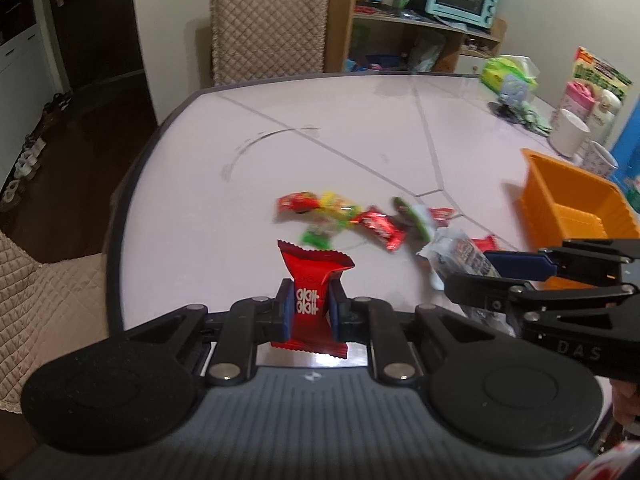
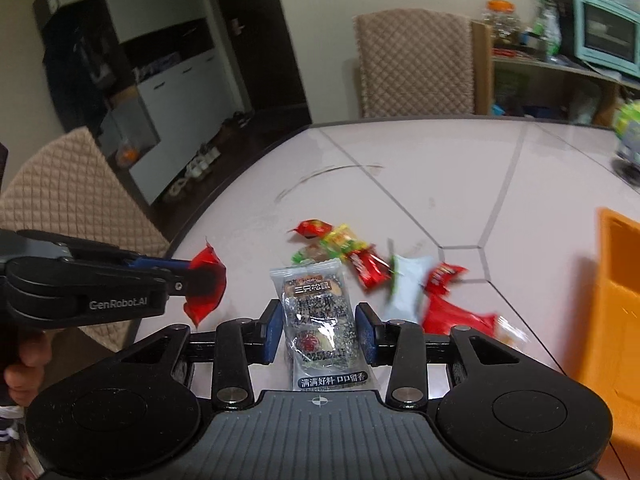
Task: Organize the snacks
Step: 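Carry both held packets over the orange tray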
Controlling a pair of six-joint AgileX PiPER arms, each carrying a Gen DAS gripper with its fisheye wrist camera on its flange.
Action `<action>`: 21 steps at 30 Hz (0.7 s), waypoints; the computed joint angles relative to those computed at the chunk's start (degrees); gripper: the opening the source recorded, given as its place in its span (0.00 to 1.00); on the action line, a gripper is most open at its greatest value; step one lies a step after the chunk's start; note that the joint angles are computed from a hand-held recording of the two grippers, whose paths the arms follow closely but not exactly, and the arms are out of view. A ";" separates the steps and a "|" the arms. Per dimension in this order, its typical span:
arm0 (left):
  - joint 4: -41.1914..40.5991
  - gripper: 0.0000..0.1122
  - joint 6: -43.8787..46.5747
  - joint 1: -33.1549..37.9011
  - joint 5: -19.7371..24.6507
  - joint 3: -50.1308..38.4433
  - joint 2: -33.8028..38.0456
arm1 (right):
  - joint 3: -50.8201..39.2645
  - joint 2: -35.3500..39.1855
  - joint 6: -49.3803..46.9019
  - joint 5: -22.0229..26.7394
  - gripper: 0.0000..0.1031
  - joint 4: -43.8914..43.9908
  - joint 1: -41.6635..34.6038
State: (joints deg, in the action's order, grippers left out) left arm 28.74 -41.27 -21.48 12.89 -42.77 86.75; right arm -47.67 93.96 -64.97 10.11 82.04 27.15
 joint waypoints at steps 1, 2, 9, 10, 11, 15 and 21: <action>0.74 0.14 -1.49 -1.42 0.58 -0.15 -0.33 | 1.75 -1.97 0.91 0.45 0.38 -0.57 -0.91; 1.43 0.14 -2.90 -2.87 1.18 -0.44 -0.56 | 3.46 -4.03 2.70 0.83 0.38 -2.03 -1.83; 9.27 0.14 -15.68 -14.55 5.40 -5.20 1.18 | 13.91 -19.17 23.54 5.44 0.38 -23.07 -12.60; 10.05 0.14 -16.82 -16.08 5.89 -6.35 1.94 | 15.03 -21.21 25.47 6.57 0.38 -25.42 -14.95; 10.67 0.14 -17.67 -17.51 6.28 -7.59 2.74 | 15.91 -23.17 27.39 7.94 0.38 -27.87 -17.56; 10.84 0.14 -18.26 -22.11 7.23 -13.96 7.20 | 17.34 -28.64 30.18 12.90 0.38 -34.31 -28.43; 9.35 0.14 -15.88 -26.91 9.00 -25.11 14.92 | 16.55 -31.00 23.00 19.78 0.39 -33.70 -45.60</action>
State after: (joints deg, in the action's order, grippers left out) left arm 38.09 -57.15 -48.38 21.88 -67.88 101.67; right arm -31.12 62.96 -41.97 29.89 48.34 -18.44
